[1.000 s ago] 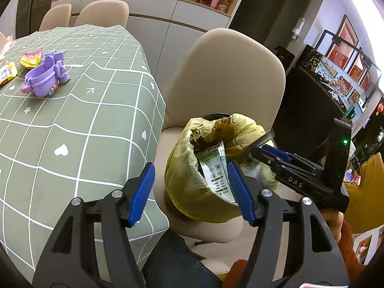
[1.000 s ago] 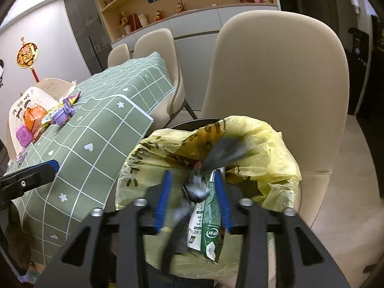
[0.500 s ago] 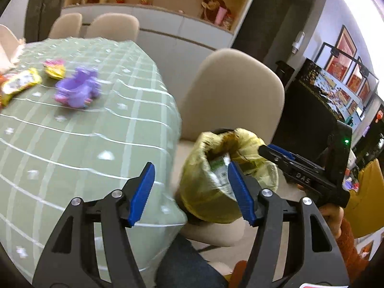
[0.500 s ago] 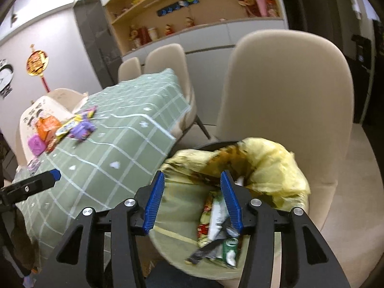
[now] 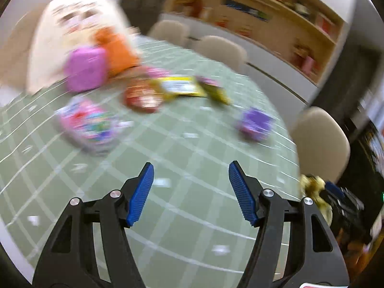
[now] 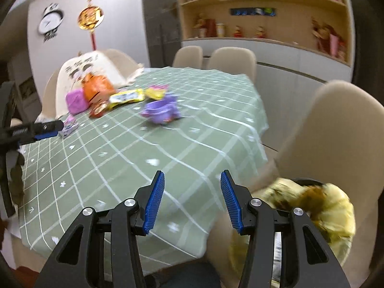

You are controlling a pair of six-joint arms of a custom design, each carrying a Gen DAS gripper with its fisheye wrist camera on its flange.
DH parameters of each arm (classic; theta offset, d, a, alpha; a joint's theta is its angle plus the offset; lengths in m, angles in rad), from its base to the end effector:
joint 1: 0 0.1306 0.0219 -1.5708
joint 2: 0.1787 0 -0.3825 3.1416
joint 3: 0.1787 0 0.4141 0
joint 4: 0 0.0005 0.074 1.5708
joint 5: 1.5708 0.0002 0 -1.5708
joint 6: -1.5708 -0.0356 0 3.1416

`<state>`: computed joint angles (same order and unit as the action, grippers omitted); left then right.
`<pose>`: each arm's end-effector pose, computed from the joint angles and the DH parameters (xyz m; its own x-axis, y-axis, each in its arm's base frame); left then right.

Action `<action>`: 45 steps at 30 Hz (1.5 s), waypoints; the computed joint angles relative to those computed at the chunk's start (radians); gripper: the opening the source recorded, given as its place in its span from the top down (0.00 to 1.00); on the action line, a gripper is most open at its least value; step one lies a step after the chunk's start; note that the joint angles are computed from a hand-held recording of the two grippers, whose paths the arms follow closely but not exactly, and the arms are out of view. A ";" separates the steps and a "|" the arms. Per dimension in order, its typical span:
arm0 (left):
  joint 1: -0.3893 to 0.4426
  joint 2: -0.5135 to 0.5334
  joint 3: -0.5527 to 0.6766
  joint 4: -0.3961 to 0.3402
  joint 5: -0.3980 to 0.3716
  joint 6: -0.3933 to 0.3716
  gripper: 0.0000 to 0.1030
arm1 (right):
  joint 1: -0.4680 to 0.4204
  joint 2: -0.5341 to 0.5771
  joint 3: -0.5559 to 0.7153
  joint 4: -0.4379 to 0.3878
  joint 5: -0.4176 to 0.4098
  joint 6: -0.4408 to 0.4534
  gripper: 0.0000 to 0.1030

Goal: Collect trash
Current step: 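Move both tools back over the trash on the table, then grasp the silver-pink wrapper with the left tool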

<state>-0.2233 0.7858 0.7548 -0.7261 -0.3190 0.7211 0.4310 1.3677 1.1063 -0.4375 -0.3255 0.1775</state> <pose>0.2911 -0.0552 0.3579 -0.4951 -0.5304 -0.6881 -0.4512 0.8338 -0.3181 0.4451 0.2167 0.3365 -0.4662 -0.3985 -0.7898 -0.7117 0.6992 0.0673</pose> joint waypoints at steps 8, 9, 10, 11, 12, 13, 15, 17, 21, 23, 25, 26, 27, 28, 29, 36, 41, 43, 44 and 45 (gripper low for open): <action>0.283 -0.008 -0.043 -0.053 0.055 0.034 0.40 | 0.093 0.062 0.048 0.007 0.026 -0.066 0.55; 0.312 0.001 -0.043 -0.056 0.068 0.027 0.40 | 0.100 0.066 0.051 0.007 0.031 -0.066 0.55; 0.336 0.021 -0.035 -0.052 0.080 0.022 0.40 | 0.108 0.071 0.058 0.004 0.036 -0.062 0.55; 0.361 0.044 -0.025 -0.045 0.094 0.013 0.40 | 0.113 0.076 0.062 0.002 0.041 -0.057 0.55; 0.362 0.052 -0.019 -0.044 0.087 0.009 0.40 | 0.117 0.077 0.063 0.002 0.047 -0.055 0.55; 0.371 0.077 -0.002 -0.044 0.081 -0.004 0.40 | 0.121 0.081 0.067 0.002 0.053 -0.051 0.55; 0.379 0.125 0.028 -0.040 0.087 -0.019 0.40 | 0.129 0.091 0.074 0.003 0.070 -0.045 0.55; 0.381 0.188 0.073 -0.045 0.076 -0.054 0.34 | 0.134 0.101 0.079 0.006 0.086 -0.041 0.55; 0.351 0.313 0.159 -0.066 0.001 -0.114 0.33 | 0.137 0.116 0.087 0.009 0.102 -0.039 0.55; 0.336 0.353 0.189 -0.083 -0.028 -0.142 0.32 | 0.137 0.122 0.091 0.007 0.109 -0.033 0.55; 0.326 0.367 0.199 -0.079 -0.021 -0.176 0.32 | 0.137 0.127 0.094 0.009 0.117 -0.031 0.55; 0.323 0.367 0.198 -0.074 -0.019 -0.190 0.36 | 0.137 0.130 0.097 0.009 0.120 -0.031 0.55; 0.323 0.360 0.191 -0.062 -0.012 -0.204 0.41 | 0.138 0.131 0.098 0.009 0.122 -0.032 0.55; 0.324 0.345 0.178 -0.045 -0.005 -0.219 0.55 | 0.138 0.135 0.101 0.007 0.122 -0.032 0.55; 0.322 0.337 0.171 -0.038 -0.001 -0.221 0.70 | 0.139 0.137 0.104 0.005 0.121 -0.032 0.55; 0.327 0.152 0.040 0.040 0.184 -0.254 0.92 | 0.166 0.147 0.117 -0.007 0.126 -0.015 0.55; 0.309 0.022 -0.021 0.006 0.308 -0.292 0.92 | 0.199 0.152 0.132 -0.023 0.127 0.004 0.55; 0.289 -0.005 -0.030 -0.015 0.325 -0.311 0.92 | 0.211 0.154 0.137 -0.026 0.130 0.008 0.55; 0.286 -0.021 -0.037 -0.028 0.344 -0.331 0.83 | 0.217 0.155 0.140 -0.029 0.133 0.009 0.55; 0.283 -0.031 -0.043 -0.036 0.354 -0.343 0.74 | 0.220 0.156 0.141 -0.031 0.134 0.010 0.55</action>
<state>0.0601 0.7545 0.7119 -0.7624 0.0350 0.3783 0.6512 1.5240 1.2477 -0.4681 -0.1917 0.1873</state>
